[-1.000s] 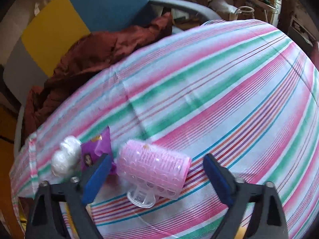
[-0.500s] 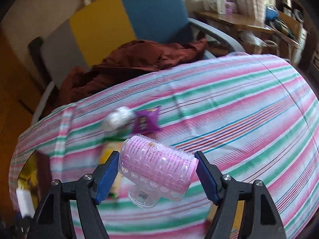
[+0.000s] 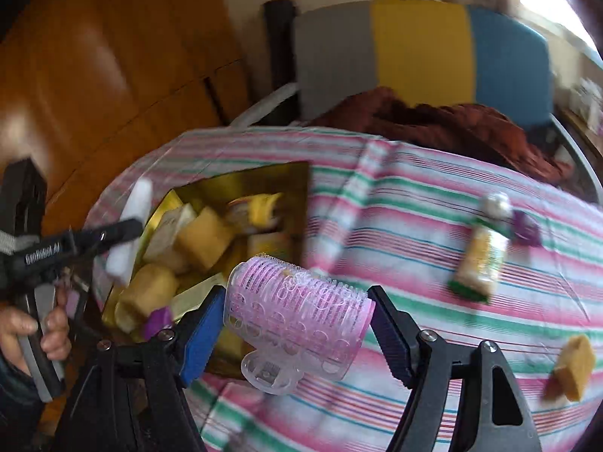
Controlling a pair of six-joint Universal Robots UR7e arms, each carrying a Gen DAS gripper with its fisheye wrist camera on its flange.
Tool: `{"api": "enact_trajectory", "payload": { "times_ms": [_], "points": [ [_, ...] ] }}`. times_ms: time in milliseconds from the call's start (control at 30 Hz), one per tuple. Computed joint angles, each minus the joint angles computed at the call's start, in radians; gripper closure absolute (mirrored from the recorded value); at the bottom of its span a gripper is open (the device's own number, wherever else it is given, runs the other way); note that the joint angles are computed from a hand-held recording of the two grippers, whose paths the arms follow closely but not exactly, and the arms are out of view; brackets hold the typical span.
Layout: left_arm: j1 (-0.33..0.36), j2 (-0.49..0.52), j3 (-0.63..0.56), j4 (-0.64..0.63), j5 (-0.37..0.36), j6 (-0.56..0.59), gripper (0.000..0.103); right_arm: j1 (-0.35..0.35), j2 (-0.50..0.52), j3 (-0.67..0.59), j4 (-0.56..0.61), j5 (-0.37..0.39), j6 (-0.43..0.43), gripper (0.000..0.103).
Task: Organize objects
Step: 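Carry white block and pink roller into the gold tray and open both tools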
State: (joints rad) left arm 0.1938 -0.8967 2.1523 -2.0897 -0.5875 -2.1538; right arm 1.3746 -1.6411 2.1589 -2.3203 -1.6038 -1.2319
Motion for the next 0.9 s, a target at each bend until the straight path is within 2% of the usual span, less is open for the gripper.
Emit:
{"api": "enact_trajectory", "payload": {
  "times_ms": [100,200,333,400,533,633,733,800,900],
  "points": [
    [-0.019,-0.003,0.013,0.015,-0.001,-0.030,0.043,0.008,0.004,0.064,-0.039,-0.035,-0.021,0.027],
    [-0.021,-0.004,0.024,-0.007,0.000,-0.029,0.043,0.014,0.022,0.131,-0.155,-0.087,-0.047,0.027],
    [-0.032,-0.016,0.039,-0.007,0.010,-0.035,0.043,0.007,0.033,0.160,-0.210,-0.122,-0.055,0.027],
    [-0.023,-0.015,0.036,-0.025,0.016,0.000,0.043,0.010,0.035,0.169,-0.230,-0.134,-0.052,0.027],
    [0.007,-0.001,0.001,-0.002,0.033,0.061,0.037,0.010,0.024,0.174,-0.230,-0.138,-0.055,0.023],
    [0.035,0.010,-0.024,0.052,0.045,0.057,0.028,0.008,0.014,0.177,-0.221,-0.134,-0.053,0.018],
    [0.060,0.018,-0.026,0.018,0.029,0.108,0.027,0.004,-0.002,0.182,-0.212,-0.134,-0.054,0.018],
    [0.061,0.018,-0.022,0.028,0.021,0.076,0.027,-0.004,-0.016,0.184,-0.202,-0.127,-0.056,0.018],
    [0.046,0.026,-0.032,0.113,-0.001,-0.009,0.027,-0.017,-0.041,0.185,-0.182,-0.105,-0.054,0.018]
  ]
}}
